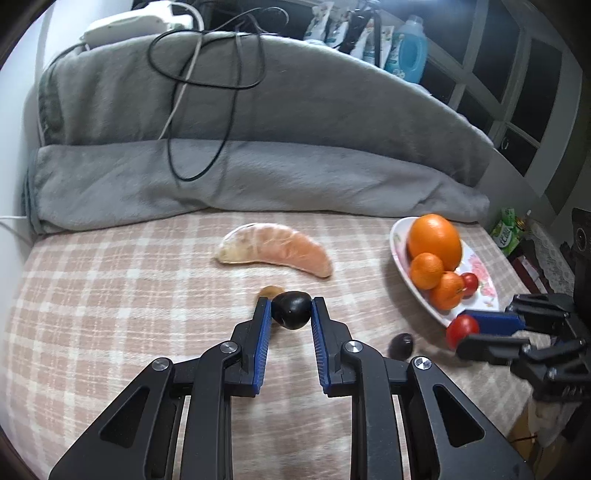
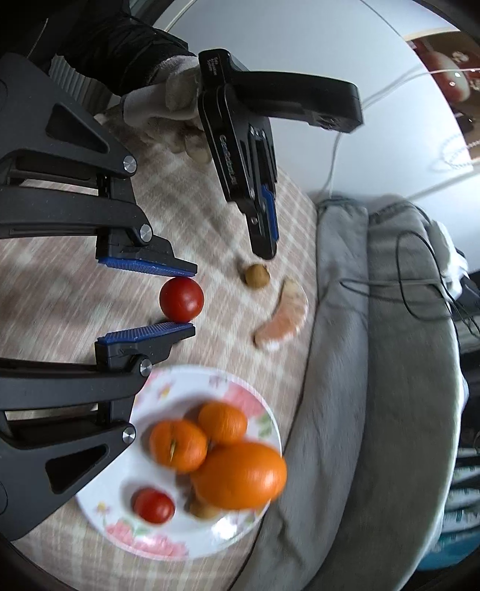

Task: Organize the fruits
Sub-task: 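Carry the tomato and plum in both grippers over the plate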

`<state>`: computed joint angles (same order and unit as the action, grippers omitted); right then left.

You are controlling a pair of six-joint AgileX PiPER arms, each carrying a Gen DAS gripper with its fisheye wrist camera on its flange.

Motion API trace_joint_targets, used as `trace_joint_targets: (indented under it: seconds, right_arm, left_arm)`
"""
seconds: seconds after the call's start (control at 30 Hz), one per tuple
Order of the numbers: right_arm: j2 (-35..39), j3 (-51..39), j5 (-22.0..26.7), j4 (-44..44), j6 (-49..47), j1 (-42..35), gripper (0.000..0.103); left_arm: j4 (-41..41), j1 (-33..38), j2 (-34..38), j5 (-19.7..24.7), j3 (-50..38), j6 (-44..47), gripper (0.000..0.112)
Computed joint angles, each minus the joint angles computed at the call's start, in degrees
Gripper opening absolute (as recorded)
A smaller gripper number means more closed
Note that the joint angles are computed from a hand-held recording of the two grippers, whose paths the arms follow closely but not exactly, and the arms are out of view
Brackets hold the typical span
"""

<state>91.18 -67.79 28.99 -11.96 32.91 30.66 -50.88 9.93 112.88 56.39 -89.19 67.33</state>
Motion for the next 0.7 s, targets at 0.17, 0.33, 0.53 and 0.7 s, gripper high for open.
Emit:
trace_joint_targets:
  seconds: [0.17,0.33,0.53,0.7]
  right_arm:
    - [-3.83,2.67,0.67,-2.51,2.41,-1.51,0.027]
    - [-7.08,5.12,1.13,-4.73,4.55,-2.82,0.027]
    - [-9.91,7.23,1.61,-4.99,4.25,-5.37,0.027]
    - [-11.41,8.52,1.46,-4.75,3.68,-8.13,0.027]
  left_arm:
    - [-1.45,-1.12,-1.98,0.53,1.96,1.06,0.02]
    - [-2.84,-2.35,-3.96,0.53,4.09,2.12,0.02]
    - [-4.21,-3.68,-5.49,1.56,5.93,3.22,0.02]
    - [-4.82,-5.66,-7.03,2.07,7.93,3.79,0.02]
